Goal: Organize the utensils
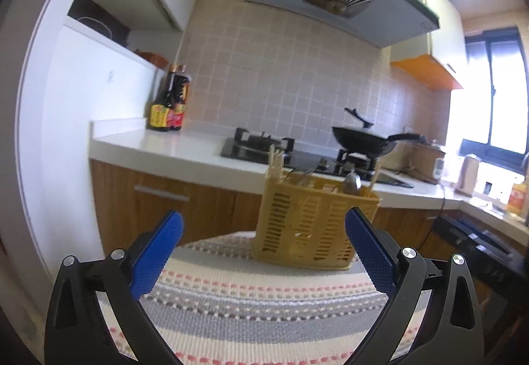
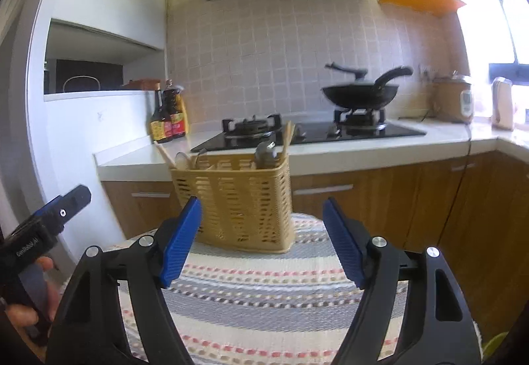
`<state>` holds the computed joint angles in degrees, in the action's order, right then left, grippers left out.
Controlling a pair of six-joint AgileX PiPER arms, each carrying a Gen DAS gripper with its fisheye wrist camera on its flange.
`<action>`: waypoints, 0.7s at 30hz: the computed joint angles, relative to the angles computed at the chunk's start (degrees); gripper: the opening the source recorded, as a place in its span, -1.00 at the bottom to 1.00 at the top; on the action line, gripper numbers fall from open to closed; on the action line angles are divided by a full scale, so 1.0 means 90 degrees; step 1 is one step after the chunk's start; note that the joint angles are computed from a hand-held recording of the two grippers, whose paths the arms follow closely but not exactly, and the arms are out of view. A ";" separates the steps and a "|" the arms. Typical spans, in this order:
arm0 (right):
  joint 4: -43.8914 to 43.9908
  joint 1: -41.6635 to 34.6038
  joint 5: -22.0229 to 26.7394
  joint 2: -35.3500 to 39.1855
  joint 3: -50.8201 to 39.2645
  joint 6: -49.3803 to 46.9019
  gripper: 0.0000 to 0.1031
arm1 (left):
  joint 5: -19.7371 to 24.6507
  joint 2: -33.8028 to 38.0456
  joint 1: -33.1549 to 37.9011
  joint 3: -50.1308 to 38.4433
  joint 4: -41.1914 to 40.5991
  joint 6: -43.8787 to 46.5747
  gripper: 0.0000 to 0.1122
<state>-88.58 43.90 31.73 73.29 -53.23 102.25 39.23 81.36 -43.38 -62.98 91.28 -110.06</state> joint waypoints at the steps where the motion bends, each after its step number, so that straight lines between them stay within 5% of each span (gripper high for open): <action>1: -0.0024 0.0009 0.0058 0.0038 -0.0014 0.0008 0.45 | 0.0224 0.0072 -0.0070 -0.0038 0.0049 0.0046 0.70; 5: 0.0294 -0.0212 -0.0150 0.0166 -0.0134 -0.0258 0.46 | 0.0870 0.0277 -0.0253 0.0024 0.0267 -0.0218 0.70; 11: 0.0280 -0.0003 0.0338 0.0357 -0.0196 -0.0496 0.46 | 0.0897 0.0346 -0.0175 0.0064 -0.0033 0.0081 0.70; 21: 0.0330 0.0025 0.0295 0.0465 -0.0260 -0.0792 0.46 | 0.1013 0.0421 -0.0166 0.0059 -0.0156 0.0232 0.70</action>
<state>-85.61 44.13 34.38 77.48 -55.57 95.12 48.35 85.14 -44.87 -62.45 89.87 -107.97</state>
